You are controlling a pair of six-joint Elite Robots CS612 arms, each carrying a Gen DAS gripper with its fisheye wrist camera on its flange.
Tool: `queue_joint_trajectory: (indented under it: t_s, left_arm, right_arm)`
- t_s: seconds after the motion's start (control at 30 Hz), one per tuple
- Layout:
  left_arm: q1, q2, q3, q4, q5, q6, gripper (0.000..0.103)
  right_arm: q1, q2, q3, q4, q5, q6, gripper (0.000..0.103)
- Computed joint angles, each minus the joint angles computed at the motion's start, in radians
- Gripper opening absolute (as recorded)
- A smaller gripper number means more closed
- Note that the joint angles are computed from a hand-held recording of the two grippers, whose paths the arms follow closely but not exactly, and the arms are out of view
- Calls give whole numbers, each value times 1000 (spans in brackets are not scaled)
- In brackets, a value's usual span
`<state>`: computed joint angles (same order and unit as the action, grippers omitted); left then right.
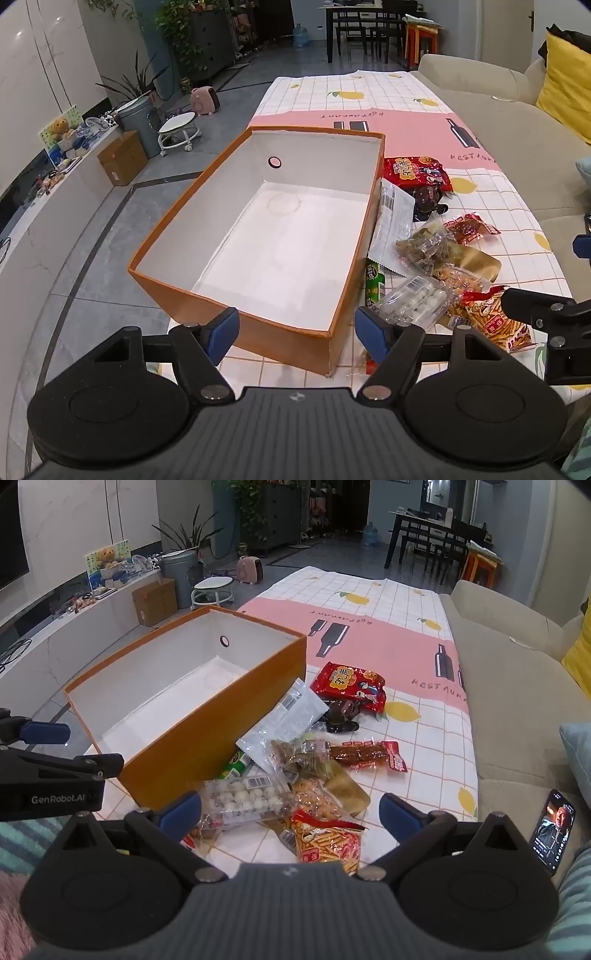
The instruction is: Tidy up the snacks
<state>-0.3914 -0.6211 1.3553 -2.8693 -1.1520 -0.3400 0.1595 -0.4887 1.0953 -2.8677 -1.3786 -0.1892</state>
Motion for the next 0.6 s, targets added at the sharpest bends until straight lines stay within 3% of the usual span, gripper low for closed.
queue_joint_trajectory:
  t_s: [0.6]
  left_arm:
    - [-3, 1, -1, 3, 2, -3, 84]
  right_arm:
    - [1, 3, -7, 5, -3, -4, 99]
